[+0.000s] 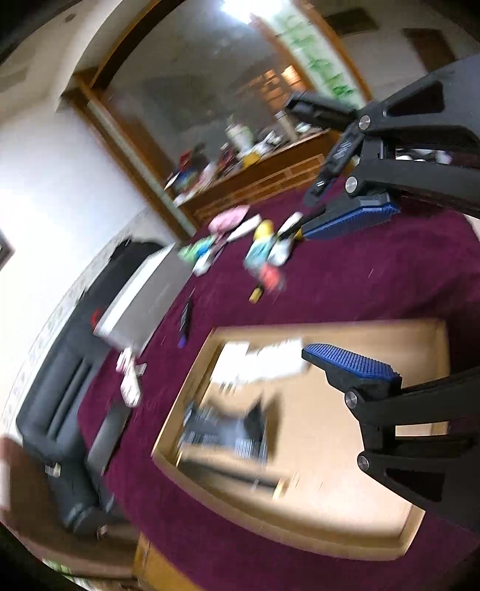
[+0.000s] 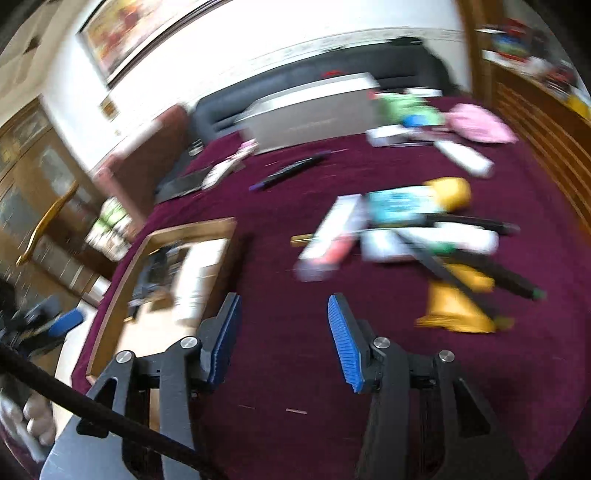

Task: Organize objects
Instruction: 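Grasp the yellow snack packet with the left gripper while the right gripper grasps a black marker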

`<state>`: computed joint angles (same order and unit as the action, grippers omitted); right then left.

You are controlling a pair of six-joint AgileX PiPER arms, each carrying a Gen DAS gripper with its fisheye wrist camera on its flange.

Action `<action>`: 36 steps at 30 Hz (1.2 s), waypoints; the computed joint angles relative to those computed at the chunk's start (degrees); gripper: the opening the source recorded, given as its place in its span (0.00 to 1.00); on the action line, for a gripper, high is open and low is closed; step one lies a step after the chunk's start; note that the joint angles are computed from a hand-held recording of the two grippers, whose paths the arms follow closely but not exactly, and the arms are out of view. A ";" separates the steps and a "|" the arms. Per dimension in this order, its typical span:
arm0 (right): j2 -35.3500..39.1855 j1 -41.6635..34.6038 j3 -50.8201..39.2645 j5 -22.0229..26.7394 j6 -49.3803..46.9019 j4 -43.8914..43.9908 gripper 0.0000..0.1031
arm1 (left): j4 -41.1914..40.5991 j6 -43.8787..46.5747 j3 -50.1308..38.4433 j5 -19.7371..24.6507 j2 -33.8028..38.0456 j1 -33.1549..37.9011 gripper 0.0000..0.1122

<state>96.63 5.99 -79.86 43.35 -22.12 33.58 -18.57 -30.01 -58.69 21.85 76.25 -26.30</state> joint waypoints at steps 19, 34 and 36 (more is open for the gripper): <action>13.51 -6.65 -13.26 3.07 -5.69 -9.13 0.49 | 21.27 -22.52 -8.13 0.34 12.44 -15.79 0.47; 10.85 -22.18 -5.75 15.47 -18.49 16.73 0.12 | 21.76 -15.34 -29.71 9.68 28.75 -17.56 0.47; 9.89 -25.53 -3.16 17.18 -20.49 19.20 0.12 | 19.13 -12.10 -38.39 12.14 35.00 -17.36 0.47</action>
<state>106.52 -19.54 -83.02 60.53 -42.61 52.78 0.56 -42.11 -97.09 33.99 111.25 -43.65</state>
